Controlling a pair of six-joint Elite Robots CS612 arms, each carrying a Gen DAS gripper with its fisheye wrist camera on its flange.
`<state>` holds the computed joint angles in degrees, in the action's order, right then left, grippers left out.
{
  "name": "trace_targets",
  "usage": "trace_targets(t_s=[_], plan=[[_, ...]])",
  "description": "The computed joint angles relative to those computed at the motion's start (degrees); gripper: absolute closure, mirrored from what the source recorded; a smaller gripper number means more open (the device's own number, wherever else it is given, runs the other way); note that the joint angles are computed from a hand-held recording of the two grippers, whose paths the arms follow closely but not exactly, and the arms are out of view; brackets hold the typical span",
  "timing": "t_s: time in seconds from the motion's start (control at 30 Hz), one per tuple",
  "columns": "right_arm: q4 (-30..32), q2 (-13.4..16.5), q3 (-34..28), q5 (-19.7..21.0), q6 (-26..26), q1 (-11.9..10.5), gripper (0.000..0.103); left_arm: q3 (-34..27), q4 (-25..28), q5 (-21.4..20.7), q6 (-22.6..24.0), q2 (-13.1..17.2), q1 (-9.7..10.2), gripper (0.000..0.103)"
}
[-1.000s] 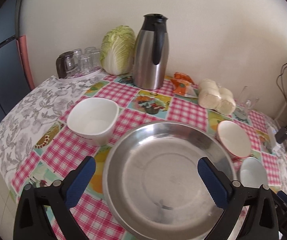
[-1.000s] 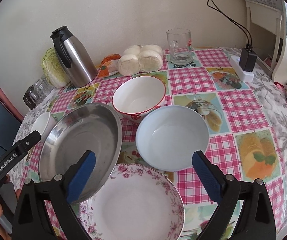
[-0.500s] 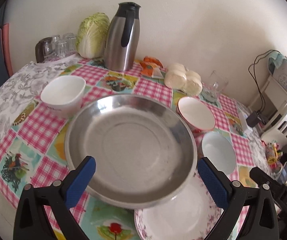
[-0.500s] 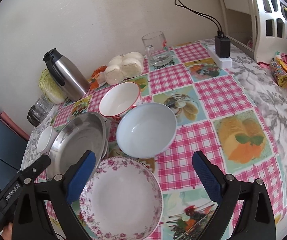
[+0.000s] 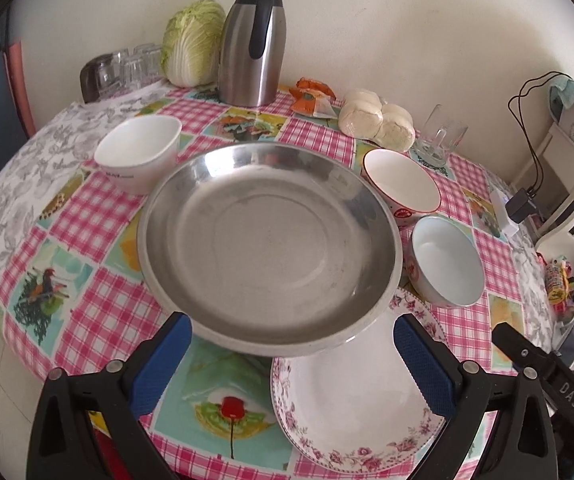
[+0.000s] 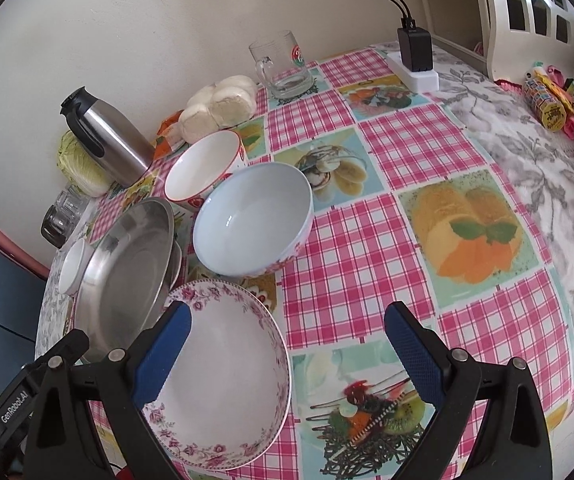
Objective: Organize plates and bowls
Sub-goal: 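Move both grippers to the rim of the pink-rose white plate, then close the right gripper on the rose plate rim while the left gripper grips it too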
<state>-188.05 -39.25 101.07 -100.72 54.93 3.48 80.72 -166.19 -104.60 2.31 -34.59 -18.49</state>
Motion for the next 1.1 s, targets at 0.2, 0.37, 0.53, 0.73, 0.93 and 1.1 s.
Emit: trace_targets(t_s=[0.2,0.37,0.53,0.73,0.93,1.1], plan=[[1.16,0.34,0.1,1.0,0.94,0.08,0.006,0.41,2.56,-1.81,-0.82,-0.42,0.49,0.005],[0.52,0.82,0.21,2.45,1.57,0.02,0.006,0.38,6.19,-3.64,-0.11,-0.62,0.67,0.006],[1.99,1.33,-0.41,3.95,1.39,-0.14,0.006,0.03,10.38,-3.71,1.98,-0.59,0.39,0.006],[2.72,2.01,-1.0,6.13,1.38,-0.53,0.006,-1.11,15.16,-3.6,3.55,0.02,0.04,0.007],[2.61,2.61,-1.18,7.94,1.98,-0.94,0.013,-2.24,18.51,-3.13,4.18,0.82,-0.24,0.012],[-0.61,3.58,-1.34,11.56,2.03,-1.58,0.041,-3.23,19.55,-2.0,4.14,1.65,-0.63,0.021]])
